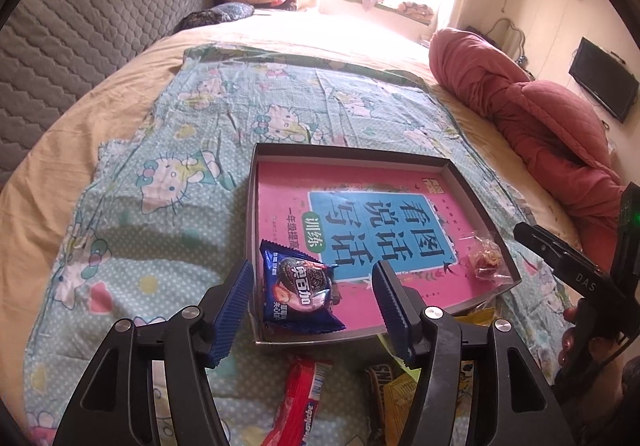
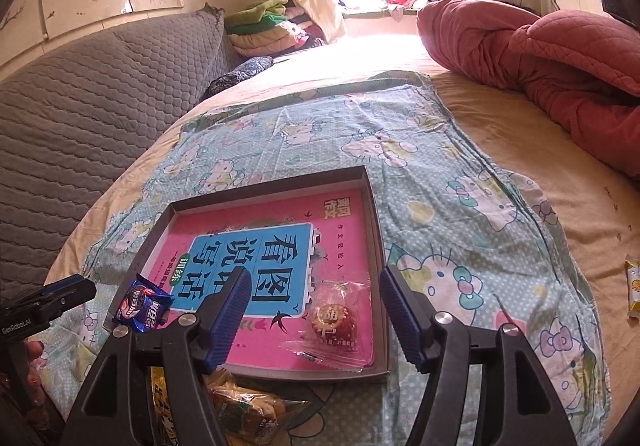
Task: Organize snacks
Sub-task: 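Open the left gripper and withdraw it from the tray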
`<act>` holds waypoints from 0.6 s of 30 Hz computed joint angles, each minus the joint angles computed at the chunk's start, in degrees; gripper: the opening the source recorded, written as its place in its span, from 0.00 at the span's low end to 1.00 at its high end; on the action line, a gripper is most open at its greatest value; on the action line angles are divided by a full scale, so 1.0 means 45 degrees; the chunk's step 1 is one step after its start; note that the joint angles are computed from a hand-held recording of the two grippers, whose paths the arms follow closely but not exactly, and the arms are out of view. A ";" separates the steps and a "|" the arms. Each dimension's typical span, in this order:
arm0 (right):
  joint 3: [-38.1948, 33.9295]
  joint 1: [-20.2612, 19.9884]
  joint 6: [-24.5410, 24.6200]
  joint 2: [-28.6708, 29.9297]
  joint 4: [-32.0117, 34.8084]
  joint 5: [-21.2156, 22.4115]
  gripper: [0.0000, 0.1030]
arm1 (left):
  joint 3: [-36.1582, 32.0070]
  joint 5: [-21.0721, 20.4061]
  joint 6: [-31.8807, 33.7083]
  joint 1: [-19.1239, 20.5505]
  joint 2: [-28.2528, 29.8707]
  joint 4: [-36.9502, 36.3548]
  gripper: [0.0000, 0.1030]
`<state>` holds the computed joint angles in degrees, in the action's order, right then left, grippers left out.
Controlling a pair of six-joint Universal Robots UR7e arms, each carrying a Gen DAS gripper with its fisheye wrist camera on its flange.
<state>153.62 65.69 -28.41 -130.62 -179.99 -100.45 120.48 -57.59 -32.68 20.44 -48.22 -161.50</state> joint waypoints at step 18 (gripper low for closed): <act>0.0149 0.0537 -0.0307 -0.1078 0.0255 0.0220 0.74 | 0.0441 0.0823 -0.0554 -0.0599 -0.0873 0.0350 0.70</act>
